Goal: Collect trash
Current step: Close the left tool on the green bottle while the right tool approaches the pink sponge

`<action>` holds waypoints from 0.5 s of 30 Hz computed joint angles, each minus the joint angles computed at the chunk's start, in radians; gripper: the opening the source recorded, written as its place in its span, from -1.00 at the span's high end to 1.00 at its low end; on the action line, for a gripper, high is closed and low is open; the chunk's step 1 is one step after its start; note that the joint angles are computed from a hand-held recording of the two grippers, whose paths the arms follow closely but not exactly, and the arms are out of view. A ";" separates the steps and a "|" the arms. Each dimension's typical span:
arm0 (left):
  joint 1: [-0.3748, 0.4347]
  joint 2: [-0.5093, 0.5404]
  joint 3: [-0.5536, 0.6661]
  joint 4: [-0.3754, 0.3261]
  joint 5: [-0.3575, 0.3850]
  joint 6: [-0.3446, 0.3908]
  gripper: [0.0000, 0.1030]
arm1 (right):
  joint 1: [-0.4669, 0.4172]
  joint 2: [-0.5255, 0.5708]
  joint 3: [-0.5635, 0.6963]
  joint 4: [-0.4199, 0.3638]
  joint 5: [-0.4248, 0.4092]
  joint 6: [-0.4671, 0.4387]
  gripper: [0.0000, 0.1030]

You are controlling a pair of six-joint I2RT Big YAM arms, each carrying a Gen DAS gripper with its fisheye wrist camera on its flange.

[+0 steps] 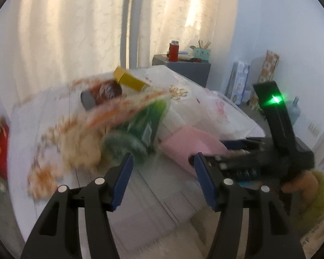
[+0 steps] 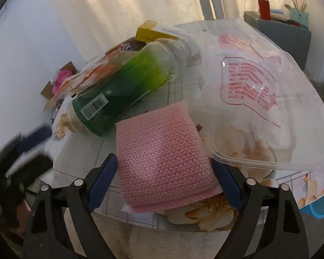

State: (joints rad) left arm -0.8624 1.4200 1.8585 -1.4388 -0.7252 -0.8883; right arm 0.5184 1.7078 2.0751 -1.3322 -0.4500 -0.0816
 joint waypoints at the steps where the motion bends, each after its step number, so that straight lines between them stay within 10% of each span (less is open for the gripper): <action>1: 0.014 0.016 0.024 -0.003 0.003 0.037 -0.12 | -0.008 -0.002 -0.007 0.009 -0.021 0.007 -0.57; 15: 0.213 0.220 0.275 -0.108 0.176 0.291 -0.23 | -0.054 -0.018 -0.049 0.038 -0.137 -0.015 -0.56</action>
State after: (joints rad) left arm -0.6499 1.6404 2.1339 -1.5464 -0.5493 -0.5977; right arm 0.4649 1.6894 2.0263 -1.2939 -0.5874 -0.0961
